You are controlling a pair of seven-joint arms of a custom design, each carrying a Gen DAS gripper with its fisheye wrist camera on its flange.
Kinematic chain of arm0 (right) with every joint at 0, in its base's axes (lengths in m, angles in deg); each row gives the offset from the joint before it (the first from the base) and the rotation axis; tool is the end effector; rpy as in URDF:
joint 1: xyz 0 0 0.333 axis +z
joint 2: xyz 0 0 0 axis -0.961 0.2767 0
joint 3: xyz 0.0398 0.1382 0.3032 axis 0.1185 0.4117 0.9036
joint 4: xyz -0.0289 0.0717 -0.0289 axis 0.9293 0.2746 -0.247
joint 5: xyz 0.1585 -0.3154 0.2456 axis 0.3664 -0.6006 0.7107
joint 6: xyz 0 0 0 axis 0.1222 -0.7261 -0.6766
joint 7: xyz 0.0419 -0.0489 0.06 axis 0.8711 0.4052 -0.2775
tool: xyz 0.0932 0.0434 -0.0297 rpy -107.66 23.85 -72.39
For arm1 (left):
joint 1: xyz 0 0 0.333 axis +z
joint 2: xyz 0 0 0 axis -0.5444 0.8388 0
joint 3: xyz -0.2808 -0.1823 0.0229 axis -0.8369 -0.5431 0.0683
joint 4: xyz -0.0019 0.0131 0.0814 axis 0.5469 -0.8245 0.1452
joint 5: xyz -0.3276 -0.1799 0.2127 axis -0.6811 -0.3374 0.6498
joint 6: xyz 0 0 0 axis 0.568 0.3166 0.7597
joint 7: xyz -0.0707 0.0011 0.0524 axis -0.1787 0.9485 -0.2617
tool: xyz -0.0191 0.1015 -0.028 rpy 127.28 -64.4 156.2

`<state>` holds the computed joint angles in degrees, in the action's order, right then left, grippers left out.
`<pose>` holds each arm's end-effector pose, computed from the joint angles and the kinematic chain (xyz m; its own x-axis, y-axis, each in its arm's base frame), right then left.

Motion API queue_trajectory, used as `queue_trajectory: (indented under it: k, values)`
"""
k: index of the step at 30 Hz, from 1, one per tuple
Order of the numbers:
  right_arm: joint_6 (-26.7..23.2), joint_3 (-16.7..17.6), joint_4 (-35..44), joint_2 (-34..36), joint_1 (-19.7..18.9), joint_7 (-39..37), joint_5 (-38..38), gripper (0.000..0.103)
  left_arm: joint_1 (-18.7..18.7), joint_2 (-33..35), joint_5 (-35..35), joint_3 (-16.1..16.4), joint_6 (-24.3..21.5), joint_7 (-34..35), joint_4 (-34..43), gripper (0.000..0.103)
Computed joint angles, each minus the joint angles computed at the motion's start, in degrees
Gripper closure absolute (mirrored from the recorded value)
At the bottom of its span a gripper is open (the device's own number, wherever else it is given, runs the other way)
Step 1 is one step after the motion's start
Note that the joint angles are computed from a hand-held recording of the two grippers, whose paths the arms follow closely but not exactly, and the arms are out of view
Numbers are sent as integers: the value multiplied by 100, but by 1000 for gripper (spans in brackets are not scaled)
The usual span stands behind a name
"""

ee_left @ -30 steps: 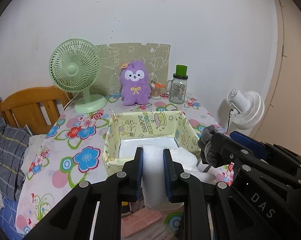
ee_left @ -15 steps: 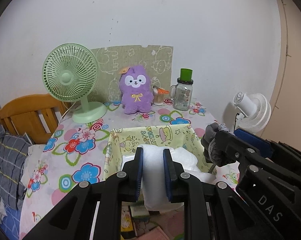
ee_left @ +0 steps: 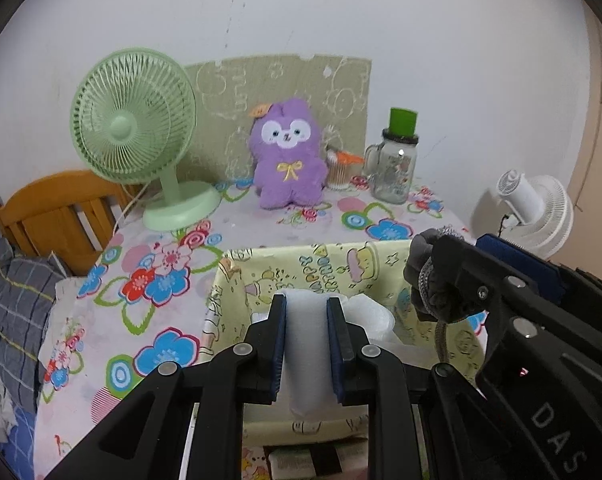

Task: Organize soft objects
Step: 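Lower the white cloth into the box with the left gripper while the right drops the grey knit item in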

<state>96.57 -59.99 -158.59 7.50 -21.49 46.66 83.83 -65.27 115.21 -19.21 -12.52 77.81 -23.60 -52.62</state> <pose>0.6493 0.4188 0.4133 0.2865 -0.9488 -0.1331 -0.5762 -0.0596 -0.8151 0.6168 -0.4589 0.3951 0.0386 -0.9992 0.0058 -0.6483 -0.0295 -0.7608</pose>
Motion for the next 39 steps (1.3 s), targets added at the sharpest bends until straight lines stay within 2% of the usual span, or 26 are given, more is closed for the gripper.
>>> queue_trajectory:
  k: [2, 7, 11, 13, 17, 18, 19, 21, 22, 24, 27, 30, 33, 39]
  values:
    - [-98, 178, 176, 108, -176, -70, 26, 69, 32, 99, -114, -14, -45, 45, 92, 85]
    - [-359, 984, 612, 343, -888, -355, 161, 69, 56, 316, -366, 4, -131, 234, 291, 83]
    - [-609, 1226, 915, 537, -1119, -408, 144, 69, 95, 414, -615, 17, -75, 381, 356, 77]
    - [-742, 1177, 1026, 615, -1106, -296, 85, 69, 93, 432, -679, 44, -22, 400, 359, 66]
    - [-965, 1372, 1175, 684, -1277, -310, -28, 68, 79, 440, -756, 95, 22, 362, 352, 54]
    - [-992, 1391, 1192, 692, -1294, -298, -61, 67, 103, 438, -799, 86, 72, 374, 339, 46]
    - [-1029, 1408, 1207, 693, -1306, -292, -97, 63, 119, 431, -832, 86, 118, 374, 319, 43]
    - [-1081, 1370, 1223, 689, -1281, -225, -194, 27, 110, 409, -843, 105, 135, 389, 288, 38]
    - [-952, 1239, 1145, 661, -1179, -103, -289, 22, 111, 392, -848, 106, 154, 400, 266, 33]
    - [-875, 1017, 1055, 609, -999, 69, -445, 18, 92, 345, -814, 125, 174, 388, 214, 26]
    - [-909, 1064, 997, 528, -1019, 103, -540, 13, 57, 259, -773, 121, 86, 371, 151, 14]
    - [-839, 924, 800, 389, -887, 280, -679, 10, 26, 90, -599, 120, 171, 240, -34, 6]
    - [-727, 769, 560, 223, -735, 475, -811, 8, -2, -58, -424, 105, 160, 85, -171, 4]
    - [-507, 183, 55, -131, -169, 944, -1274, 4, 35, -409, 0, 7, 265, -370, -554, 1]
